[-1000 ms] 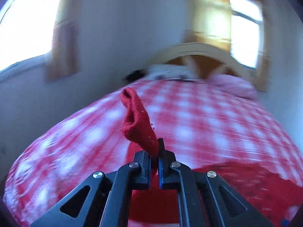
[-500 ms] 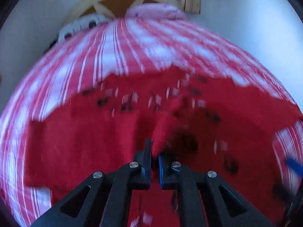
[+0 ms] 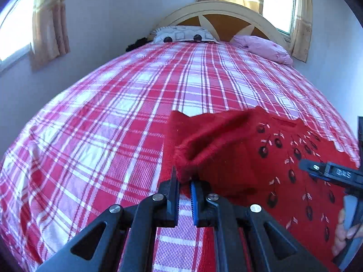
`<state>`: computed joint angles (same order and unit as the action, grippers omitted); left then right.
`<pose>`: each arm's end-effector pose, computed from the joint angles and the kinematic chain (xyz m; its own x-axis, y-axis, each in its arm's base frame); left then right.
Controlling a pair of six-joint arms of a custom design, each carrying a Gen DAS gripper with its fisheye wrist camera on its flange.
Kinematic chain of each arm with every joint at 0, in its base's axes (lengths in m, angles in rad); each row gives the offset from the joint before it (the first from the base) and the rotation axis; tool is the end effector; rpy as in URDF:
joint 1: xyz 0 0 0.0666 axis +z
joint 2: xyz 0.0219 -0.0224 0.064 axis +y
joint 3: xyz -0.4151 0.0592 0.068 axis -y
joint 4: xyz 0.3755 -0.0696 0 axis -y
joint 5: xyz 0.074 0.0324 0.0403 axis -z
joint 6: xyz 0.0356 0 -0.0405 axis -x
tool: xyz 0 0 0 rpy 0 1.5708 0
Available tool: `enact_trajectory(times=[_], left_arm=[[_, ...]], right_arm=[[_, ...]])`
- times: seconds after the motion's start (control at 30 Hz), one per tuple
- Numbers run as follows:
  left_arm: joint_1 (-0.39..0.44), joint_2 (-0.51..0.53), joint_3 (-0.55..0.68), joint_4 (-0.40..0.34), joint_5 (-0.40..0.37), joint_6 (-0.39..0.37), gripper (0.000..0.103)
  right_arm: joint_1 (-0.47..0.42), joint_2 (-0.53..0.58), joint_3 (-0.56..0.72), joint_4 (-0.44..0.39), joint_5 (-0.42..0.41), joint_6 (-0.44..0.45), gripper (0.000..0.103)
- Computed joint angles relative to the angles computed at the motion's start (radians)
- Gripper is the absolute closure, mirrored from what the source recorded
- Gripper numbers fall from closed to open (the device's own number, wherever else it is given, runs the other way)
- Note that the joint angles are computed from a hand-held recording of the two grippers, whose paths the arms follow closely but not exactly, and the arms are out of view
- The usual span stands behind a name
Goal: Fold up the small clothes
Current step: 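Fold the held sleeve across the sweater body with the left tool, then grasp the other sleeve cuff with the right tool and lift it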
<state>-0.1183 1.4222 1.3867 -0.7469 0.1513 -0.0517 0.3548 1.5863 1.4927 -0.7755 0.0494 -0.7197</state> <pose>0.4762 -0.0624 0.4607 -0.6876 0.1332 -0.7138 0.2587 0.9635 -0.0695 0.5078 0.1858 0.4257 -0.7476 0.4251 -0.5103 0.2336 0.8875 0.3971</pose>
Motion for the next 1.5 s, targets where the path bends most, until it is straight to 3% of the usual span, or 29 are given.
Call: enact_trajectory(times=[0.1,0.17,0.23,0.3,0.43,0.6,0.67,0.73,0.8,0.93,1.03,1.07,1.1,1.13,1.27,1.5], left_arm=[[-0.012,-0.031,-0.045,0.025,0.065,-0.015,0.095],[-0.017,-0.016,-0.040,0.018,0.154,-0.042,0.095],[-0.018,-0.021,-0.049,0.001,0.289,-0.068,0.095],[-0.019,-0.022,-0.042,-0.043,0.365,-0.105,0.095],[0.002,-0.035,-0.038,-0.091,0.458,-0.211,0.095],[0.069,-0.051,-0.052,-0.162,0.547,-0.306,0.091],[0.084,-0.054,-0.064,-0.166,0.498,-0.325,0.076],[0.101,-0.074,-0.094,-0.104,0.428,-0.289,0.064],[0.121,-0.075,-0.101,-0.078,0.412,-0.245,0.057],[0.154,-0.058,-0.090,-0.051,0.412,-0.149,0.056],[0.161,-0.044,-0.078,-0.035,0.382,-0.085,0.056],[0.165,-0.038,-0.073,-0.035,0.377,-0.080,0.056],[0.166,-0.031,-0.064,-0.038,0.368,-0.073,0.056],[0.166,-0.025,-0.055,-0.042,0.361,-0.069,0.056],[0.154,-0.020,-0.038,-0.022,0.307,-0.056,0.056],[0.081,-0.007,-0.018,0.042,0.189,-0.056,0.056]], right_arm=[[0.013,0.005,0.001,0.048,-0.042,-0.031,0.031],[0.020,-0.001,-0.006,0.065,-0.072,-0.041,0.027],[0.029,-0.016,-0.018,0.066,-0.060,-0.054,0.025],[0.034,-0.044,-0.050,0.081,-0.052,-0.064,0.019],[0.040,-0.089,-0.079,0.070,-0.001,-0.079,0.015],[0.045,-0.097,-0.089,0.113,-0.043,-0.062,0.015],[0.050,-0.084,-0.093,0.133,-0.071,-0.069,0.015],[0.053,-0.063,-0.081,0.123,-0.083,-0.081,0.015],[0.060,-0.042,-0.072,0.114,-0.074,-0.086,0.015],[0.091,0.007,-0.030,0.059,0.004,-0.080,0.020],[0.134,0.071,0.067,-0.053,0.134,0.019,0.046],[0.138,0.077,0.076,-0.046,0.126,0.057,0.069],[0.134,0.077,0.077,-0.034,0.086,0.078,0.085],[0.131,0.082,0.094,-0.048,0.074,0.094,0.088],[0.117,0.056,0.133,-0.062,0.159,0.209,0.091],[0.028,-0.040,0.102,-0.054,0.292,0.264,0.091]])
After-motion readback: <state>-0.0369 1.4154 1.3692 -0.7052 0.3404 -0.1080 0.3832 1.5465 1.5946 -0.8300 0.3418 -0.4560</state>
